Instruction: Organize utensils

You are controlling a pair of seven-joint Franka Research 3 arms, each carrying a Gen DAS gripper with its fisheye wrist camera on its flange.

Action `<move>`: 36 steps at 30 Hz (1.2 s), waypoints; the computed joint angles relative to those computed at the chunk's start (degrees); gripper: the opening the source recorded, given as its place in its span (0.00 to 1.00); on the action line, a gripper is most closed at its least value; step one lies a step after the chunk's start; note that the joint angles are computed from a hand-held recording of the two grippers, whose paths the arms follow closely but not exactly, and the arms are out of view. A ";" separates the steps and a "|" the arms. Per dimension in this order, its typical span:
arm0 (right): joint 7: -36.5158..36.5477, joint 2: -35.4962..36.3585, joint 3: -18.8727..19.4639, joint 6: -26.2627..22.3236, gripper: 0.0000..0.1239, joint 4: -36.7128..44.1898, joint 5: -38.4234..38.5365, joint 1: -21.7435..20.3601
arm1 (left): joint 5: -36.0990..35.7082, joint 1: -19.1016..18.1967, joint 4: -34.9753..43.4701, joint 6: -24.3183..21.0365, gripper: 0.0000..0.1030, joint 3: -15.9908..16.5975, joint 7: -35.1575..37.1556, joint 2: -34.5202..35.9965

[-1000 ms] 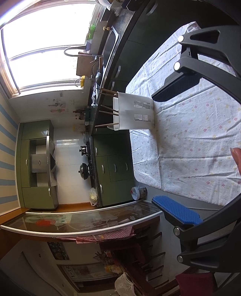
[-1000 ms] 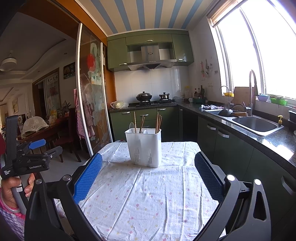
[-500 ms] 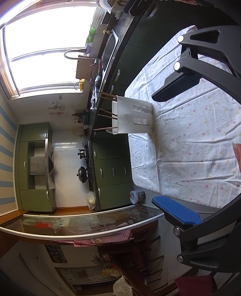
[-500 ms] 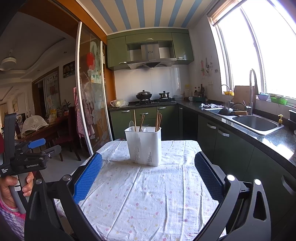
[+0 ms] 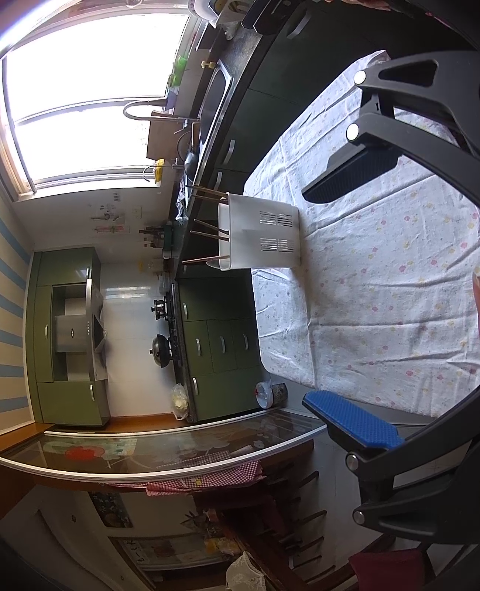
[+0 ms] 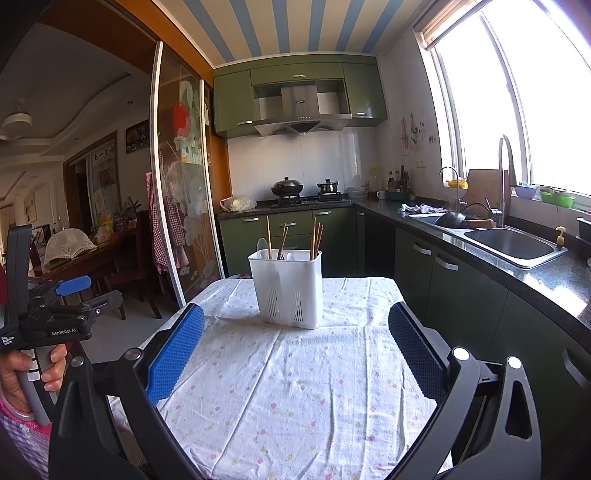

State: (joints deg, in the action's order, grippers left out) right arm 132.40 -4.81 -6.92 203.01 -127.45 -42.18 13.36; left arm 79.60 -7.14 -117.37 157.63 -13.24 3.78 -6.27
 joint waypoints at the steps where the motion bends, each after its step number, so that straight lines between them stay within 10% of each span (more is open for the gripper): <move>1: 0.07 0.10 -0.01 0.03 0.79 0.06 -0.07 0.00 | -0.04 0.00 -0.01 0.06 0.93 0.02 0.02 0.00; 36: -1.65 0.58 1.16 0.23 0.79 -0.65 1.69 -0.86 | -2.01 0.33 0.33 3.30 0.93 0.63 1.21 1.13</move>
